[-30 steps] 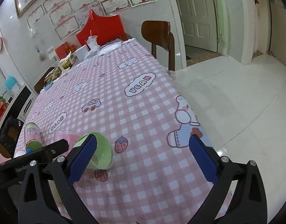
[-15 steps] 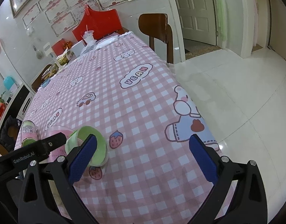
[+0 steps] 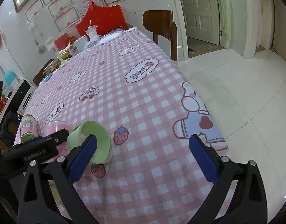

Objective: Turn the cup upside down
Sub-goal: 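Close the left gripper around the translucent pink cup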

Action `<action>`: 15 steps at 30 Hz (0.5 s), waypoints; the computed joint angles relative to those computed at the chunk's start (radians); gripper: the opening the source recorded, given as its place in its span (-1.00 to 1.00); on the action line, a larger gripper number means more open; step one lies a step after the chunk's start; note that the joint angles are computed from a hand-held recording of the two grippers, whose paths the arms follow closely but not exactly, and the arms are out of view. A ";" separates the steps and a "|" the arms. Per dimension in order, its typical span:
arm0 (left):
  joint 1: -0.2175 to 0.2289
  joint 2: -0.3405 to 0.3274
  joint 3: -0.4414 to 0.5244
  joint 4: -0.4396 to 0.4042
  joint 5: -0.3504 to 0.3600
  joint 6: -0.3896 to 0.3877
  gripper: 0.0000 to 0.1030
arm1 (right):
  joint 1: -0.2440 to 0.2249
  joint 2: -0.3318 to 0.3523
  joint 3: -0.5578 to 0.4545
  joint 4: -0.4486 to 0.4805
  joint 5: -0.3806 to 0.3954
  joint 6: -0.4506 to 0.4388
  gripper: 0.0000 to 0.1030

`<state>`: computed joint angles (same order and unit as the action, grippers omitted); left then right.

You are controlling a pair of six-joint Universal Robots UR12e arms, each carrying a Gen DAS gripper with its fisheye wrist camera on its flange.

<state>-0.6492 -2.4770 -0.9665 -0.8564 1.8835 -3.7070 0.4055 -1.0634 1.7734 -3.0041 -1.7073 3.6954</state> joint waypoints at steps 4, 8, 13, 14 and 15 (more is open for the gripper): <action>-0.005 -0.014 0.024 -0.026 0.021 0.022 0.60 | -0.002 0.004 -0.006 0.011 0.010 0.007 0.85; -0.002 -0.009 0.012 -0.002 0.006 0.036 0.59 | -0.002 0.004 -0.006 0.009 0.015 0.009 0.85; -0.006 -0.009 0.009 0.012 0.031 0.034 0.36 | -0.001 0.004 -0.008 0.011 0.012 0.011 0.85; -0.006 -0.009 0.008 0.016 0.029 0.034 0.35 | 0.000 0.004 -0.007 0.011 0.011 0.012 0.85; -0.005 -0.006 0.001 0.029 0.024 0.033 0.35 | 0.000 0.003 -0.006 0.010 0.010 0.014 0.85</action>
